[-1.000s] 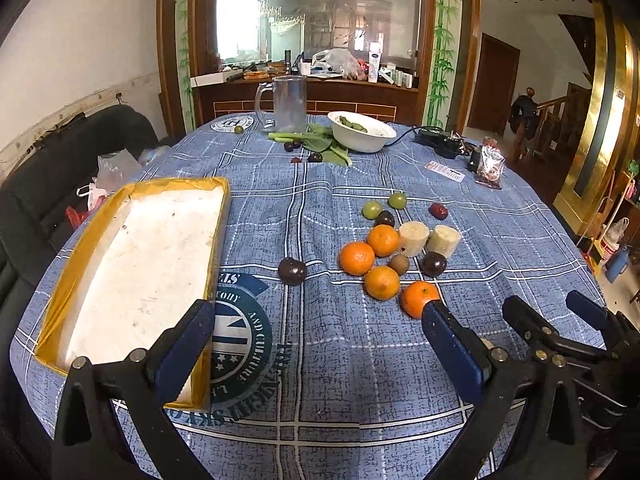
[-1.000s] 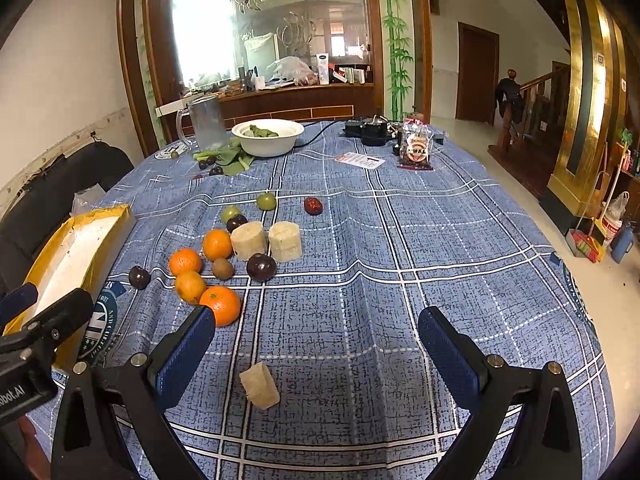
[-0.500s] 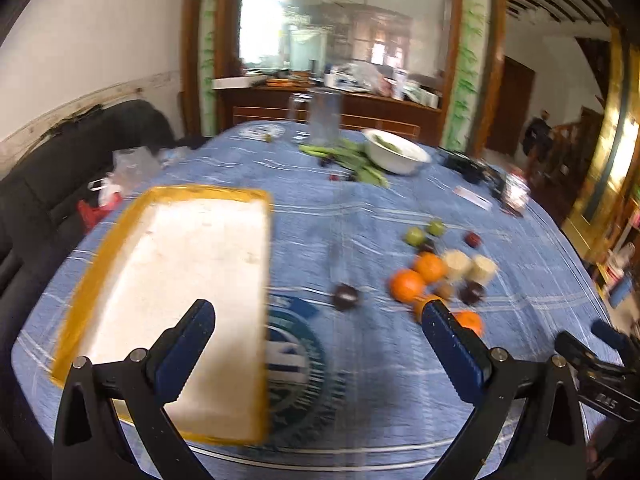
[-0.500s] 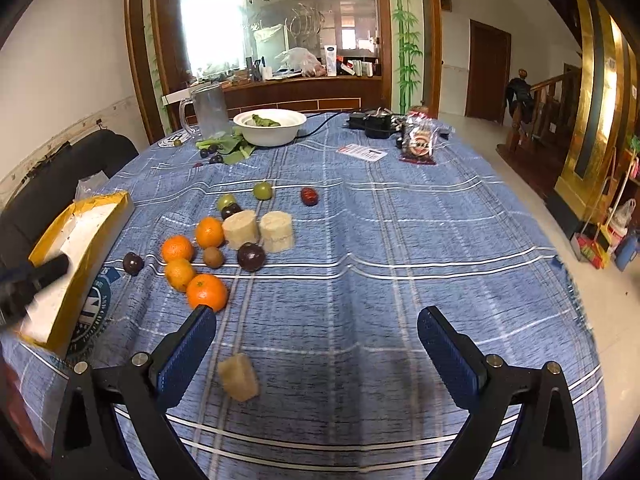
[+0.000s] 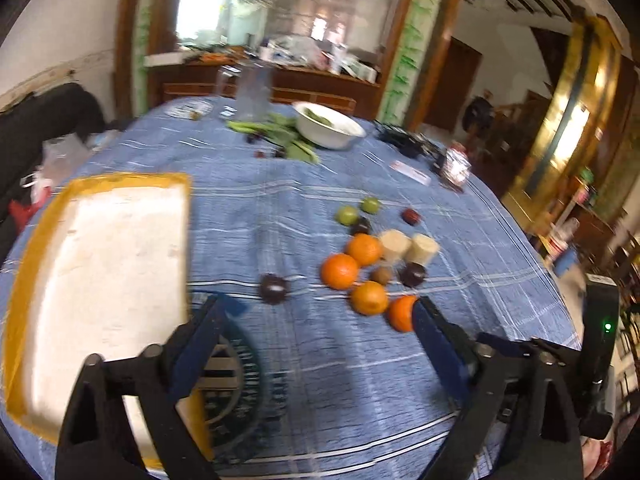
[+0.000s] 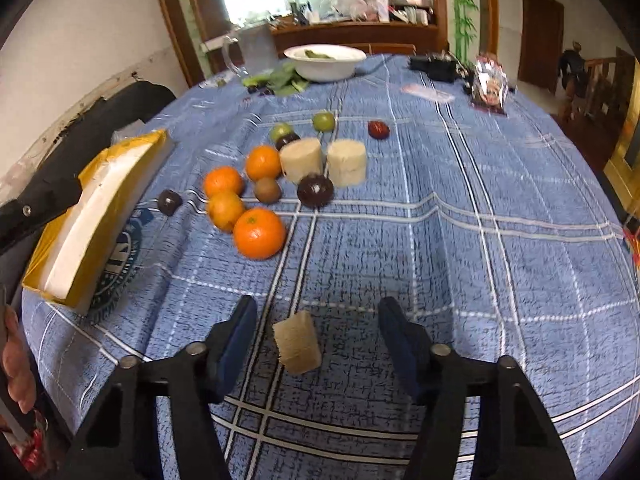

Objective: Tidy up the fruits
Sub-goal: 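Move left tool toward an orange while right tool approaches a cream yam cube, then grasp the orange with the left tool while right tool grasps the cream yam cube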

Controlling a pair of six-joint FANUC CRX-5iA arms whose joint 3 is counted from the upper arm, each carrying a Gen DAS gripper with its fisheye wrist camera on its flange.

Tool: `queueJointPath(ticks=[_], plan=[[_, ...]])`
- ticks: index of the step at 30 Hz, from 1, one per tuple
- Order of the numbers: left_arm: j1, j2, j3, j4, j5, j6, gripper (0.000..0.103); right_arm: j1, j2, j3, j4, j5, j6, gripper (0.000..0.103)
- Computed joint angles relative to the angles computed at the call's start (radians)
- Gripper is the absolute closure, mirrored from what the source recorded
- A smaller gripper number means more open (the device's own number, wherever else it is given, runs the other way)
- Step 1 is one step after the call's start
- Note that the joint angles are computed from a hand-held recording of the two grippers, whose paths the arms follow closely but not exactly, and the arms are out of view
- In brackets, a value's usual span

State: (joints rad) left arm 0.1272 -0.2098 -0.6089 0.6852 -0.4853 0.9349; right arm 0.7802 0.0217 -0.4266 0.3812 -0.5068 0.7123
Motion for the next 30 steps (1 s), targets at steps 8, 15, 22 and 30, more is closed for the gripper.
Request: queueJointPath(ticks=[8,15,22,30], plan=[[-0.07,0.069,0.032,0.057,-0.01,-0.084,0.028,-0.003,0.019,0.043,-0.113,-0.005,0.116,0.076],[-0.033,0.07,0.025,0.076,-0.023,-0.071,0.028,-0.008,0.0,0.014,-0.083,0.034,0.076,0.082],[0.032,0.052,0.007,0.111,-0.079,-0.069,0.028,-0.075,-0.01,0.021,-0.14,0.08,0.076,0.082],[-0.027,0.202,0.142,0.064,-0.149,-0.02,0.052,-0.104,-0.014,0.041,-0.281,0.108,0.168,0.082]])
